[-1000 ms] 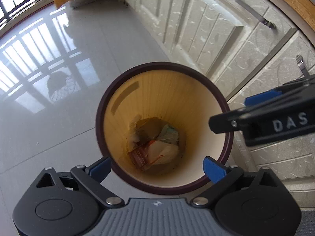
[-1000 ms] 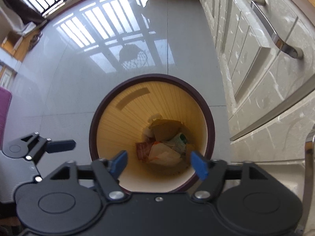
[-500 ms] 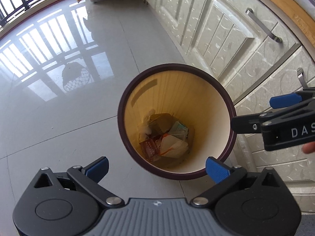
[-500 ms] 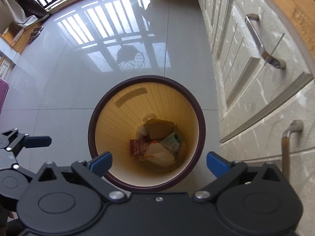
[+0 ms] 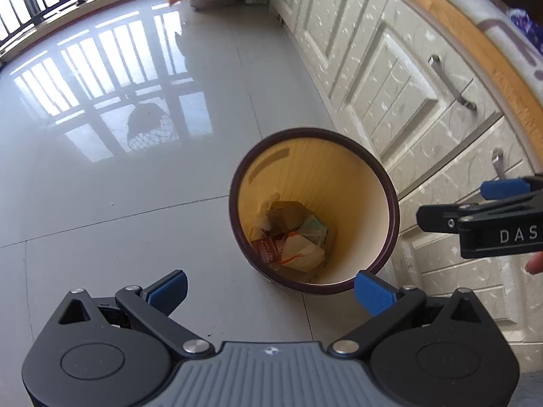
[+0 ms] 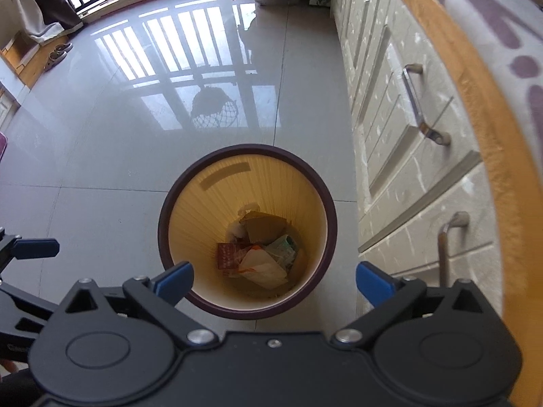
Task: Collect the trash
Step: 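Move both open tools back toward the remaining trash on the bench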
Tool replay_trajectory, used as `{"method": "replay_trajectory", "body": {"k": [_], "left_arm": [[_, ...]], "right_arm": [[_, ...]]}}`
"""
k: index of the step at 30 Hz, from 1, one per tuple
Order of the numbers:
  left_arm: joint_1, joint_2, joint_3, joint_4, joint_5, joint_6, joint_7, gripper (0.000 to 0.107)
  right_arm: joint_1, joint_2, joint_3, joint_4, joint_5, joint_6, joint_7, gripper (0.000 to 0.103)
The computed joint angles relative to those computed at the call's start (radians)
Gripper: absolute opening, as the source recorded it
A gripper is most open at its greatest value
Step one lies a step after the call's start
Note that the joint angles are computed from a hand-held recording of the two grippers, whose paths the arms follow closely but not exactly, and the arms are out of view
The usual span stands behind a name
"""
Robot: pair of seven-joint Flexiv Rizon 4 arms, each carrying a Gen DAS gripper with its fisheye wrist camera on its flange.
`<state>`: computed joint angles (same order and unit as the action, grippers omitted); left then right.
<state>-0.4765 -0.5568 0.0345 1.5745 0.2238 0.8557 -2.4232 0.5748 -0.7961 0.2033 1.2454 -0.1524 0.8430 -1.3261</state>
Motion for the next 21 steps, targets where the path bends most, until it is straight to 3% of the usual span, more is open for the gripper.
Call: {"method": "replay_trajectory", "body": {"k": [9,21], "left_arm": [[-0.043,0.078,0.019,-0.004,0.08,-0.103,-0.127,0.103],[-0.058,0.157,-0.02,-0.01,0.17,-0.199,-0.246,0.103]], "right_arm": [[0.0,0.088,-0.007,0.103,-0.024,0.039,0.021,0.103],[-0.006,0.218,-0.009,0.25,-0.072,0.116,0.076,0.103]]}}
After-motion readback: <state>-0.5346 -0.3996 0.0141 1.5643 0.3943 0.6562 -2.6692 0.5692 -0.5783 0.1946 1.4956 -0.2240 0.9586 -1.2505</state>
